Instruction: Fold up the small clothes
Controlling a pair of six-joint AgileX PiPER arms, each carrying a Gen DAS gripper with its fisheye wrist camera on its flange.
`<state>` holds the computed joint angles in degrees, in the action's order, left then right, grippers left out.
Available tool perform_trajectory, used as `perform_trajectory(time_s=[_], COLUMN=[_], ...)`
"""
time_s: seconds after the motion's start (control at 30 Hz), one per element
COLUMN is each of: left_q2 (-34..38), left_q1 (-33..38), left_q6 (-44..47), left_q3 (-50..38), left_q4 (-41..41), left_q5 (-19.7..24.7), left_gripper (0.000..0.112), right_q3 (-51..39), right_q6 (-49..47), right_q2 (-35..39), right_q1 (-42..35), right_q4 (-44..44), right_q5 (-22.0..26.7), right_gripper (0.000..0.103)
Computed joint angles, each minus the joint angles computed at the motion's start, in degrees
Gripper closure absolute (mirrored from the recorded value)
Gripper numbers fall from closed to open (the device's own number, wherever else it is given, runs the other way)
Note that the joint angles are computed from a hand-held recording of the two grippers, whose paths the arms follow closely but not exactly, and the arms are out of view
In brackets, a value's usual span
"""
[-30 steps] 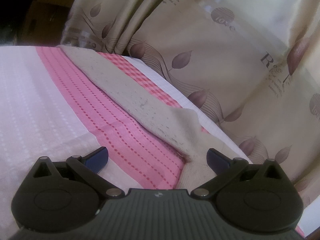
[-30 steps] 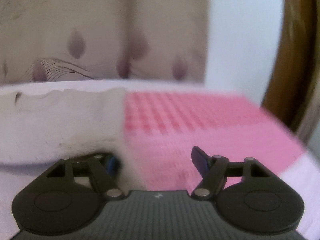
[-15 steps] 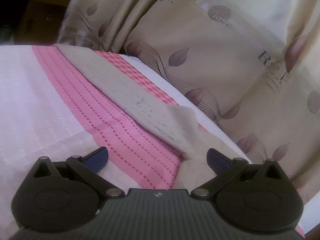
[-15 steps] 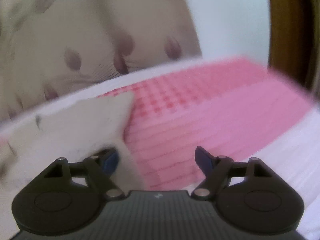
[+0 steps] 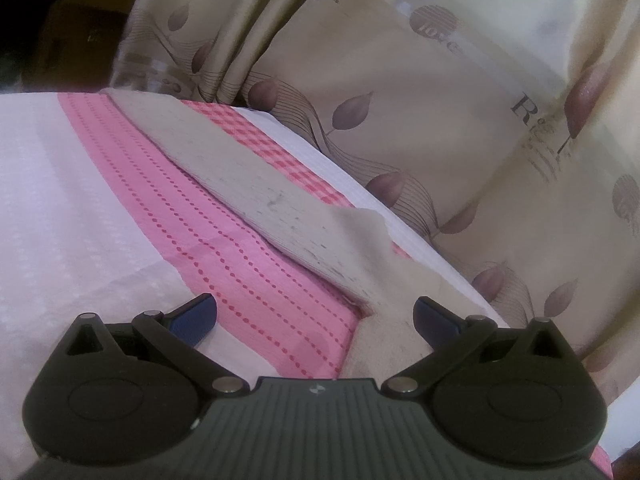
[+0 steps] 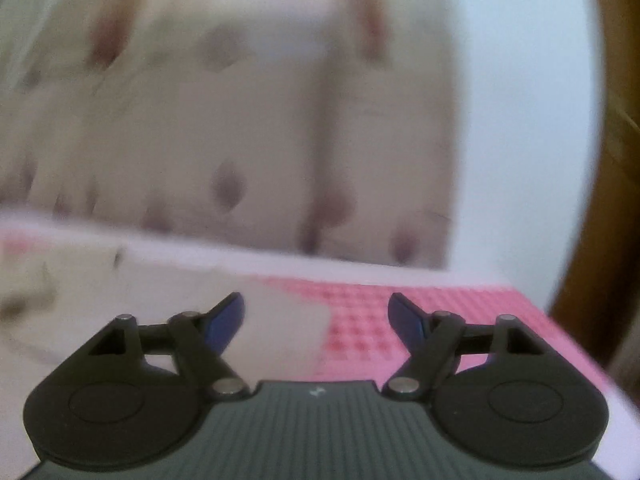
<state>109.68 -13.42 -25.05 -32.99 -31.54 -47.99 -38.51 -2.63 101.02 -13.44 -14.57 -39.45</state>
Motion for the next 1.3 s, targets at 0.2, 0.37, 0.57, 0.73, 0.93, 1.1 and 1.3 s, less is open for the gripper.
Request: perform_trajectory(time_s=[0.2, 0.37, 0.57, 0.73, 0.93, 1.1, 1.3], left_q2=[0.1, -0.9, -2.2, 5.8, 10.5, 0.0, -12.3], left_q1=[0.2, -2.9, -12.3, -16.7, -16.7, -7.9, 6.0], left_q6=[-0.2, 7.7, 42.1, 70.7, 87.8, 67.0, 56.4], left_q3=[0.0, 0.1, -8.8, -25.2, -30.2, -14.6, 0.2], left_q4=[1.9, -0.1, -9.7, -22.6, -43.6, -35.2, -17.6], left_q5=[-0.3, -2.1, 4.3, 13.6, 6.9, 1.2, 4.7], left_gripper=[0.009, 0.009, 0.009, 0.009, 0.023, 0.014, 0.013], right_q3=[-22.2, -24.0, -17.9, -22.5, -23.2, -22.5, -22.5], right_q6=[-10.1, -5.9, -10.6, -3.1, 2.4, 0.3, -1.5], right_q2=[16.9, 16.7, 16.8, 18.3, 18.1, 18.1, 17.9], right_q1=[3.0, 3.1, 7.8, 7.0, 5.6, 5.9, 5.9], right_q4=[3.6, 12.6, 9.5, 3.5, 1.8, 3.5, 5.1], right_q5=[19.1, 18.1, 11.8, 16.8, 18.3, 17.5, 17.7], right_gripper=[0.070, 0.068, 0.066, 0.059, 0.037, 0.037, 0.032])
